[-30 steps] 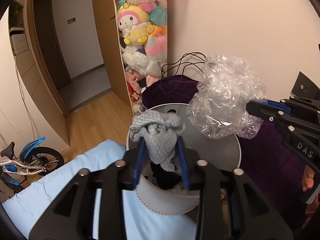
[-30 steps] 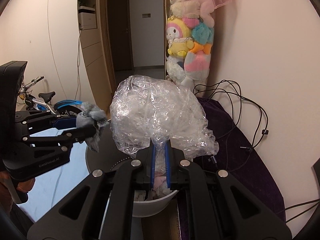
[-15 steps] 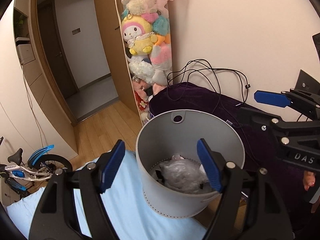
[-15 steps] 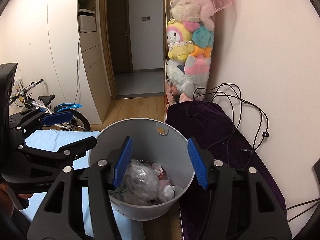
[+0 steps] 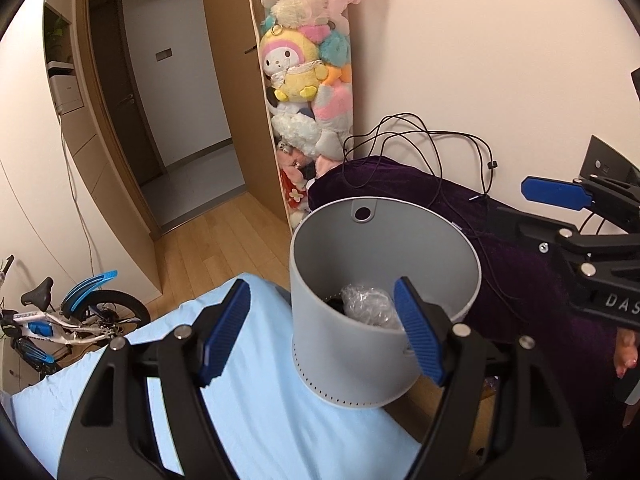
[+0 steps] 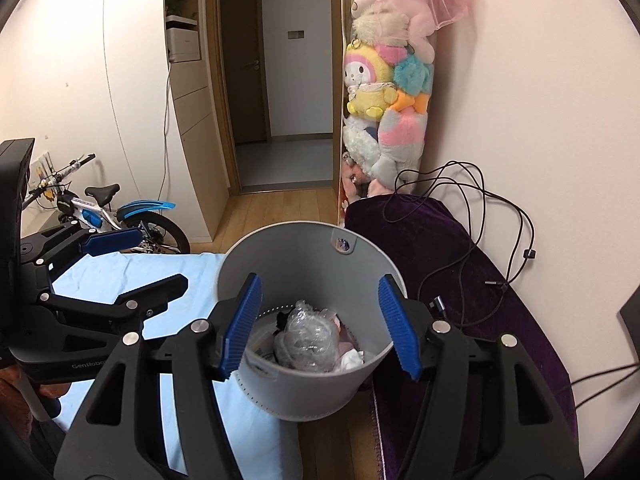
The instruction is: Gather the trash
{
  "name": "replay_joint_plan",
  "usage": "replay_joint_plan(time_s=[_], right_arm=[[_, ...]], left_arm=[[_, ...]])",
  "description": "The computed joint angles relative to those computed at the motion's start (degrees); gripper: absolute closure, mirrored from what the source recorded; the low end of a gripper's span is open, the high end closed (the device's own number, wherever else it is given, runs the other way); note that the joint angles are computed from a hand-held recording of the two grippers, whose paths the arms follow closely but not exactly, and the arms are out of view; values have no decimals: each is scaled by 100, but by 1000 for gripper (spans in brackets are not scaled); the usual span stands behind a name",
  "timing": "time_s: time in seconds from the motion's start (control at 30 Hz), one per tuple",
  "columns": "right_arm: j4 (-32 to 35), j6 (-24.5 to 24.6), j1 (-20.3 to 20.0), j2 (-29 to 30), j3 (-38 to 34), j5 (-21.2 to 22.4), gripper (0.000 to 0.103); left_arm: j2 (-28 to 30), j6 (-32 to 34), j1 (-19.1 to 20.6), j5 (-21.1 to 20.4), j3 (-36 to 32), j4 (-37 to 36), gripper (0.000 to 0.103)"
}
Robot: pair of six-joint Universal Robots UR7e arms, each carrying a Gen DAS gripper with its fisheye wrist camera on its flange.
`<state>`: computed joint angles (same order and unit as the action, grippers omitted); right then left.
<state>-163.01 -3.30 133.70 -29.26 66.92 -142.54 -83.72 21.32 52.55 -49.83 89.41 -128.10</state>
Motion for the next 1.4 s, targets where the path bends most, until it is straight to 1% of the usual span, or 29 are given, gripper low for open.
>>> replay_joint_plan(time_s=[0.2,0.3,0.37,0.53,0.6,0.77,0.87,0.97,1.17,1.3,1.4], right_arm=[[257,141,208,23,26,20,43],[409,146,336,137,-43,51,42],[517,198,415,224,-83,155,42],[860,447,597,508,-280,514,41],[1005,569,668,649,-382,705,37],[1352,877,818,990,-669,1103,37],[1605,1062,920,1208,-904,1326,37],[1830,1201,1027,1405,-1129,1457,36],[2312,1466,1215,1775,-1562,1612,35],[2678,1561,1348,1993,-1856,1596,35],[2883,1604,1423,2122,-2042,1583,32]], left_arm=[[-326,-193,-80,120,145,89,29],[-600,-290,-146,366,329,71,27],[-793,-352,-176,549,446,66,25],[-1319,-674,-182,938,594,482,24],[-1502,-844,-161,1096,595,748,24],[-2033,-1328,-94,1559,634,1529,23],[-2327,-1689,9,1688,600,2042,23],[-2558,-2012,128,1813,556,2516,23],[-3007,-2648,216,2084,448,3428,23],[-3232,-3060,167,2338,358,4076,23],[-3333,-3510,164,2406,186,4691,21]])
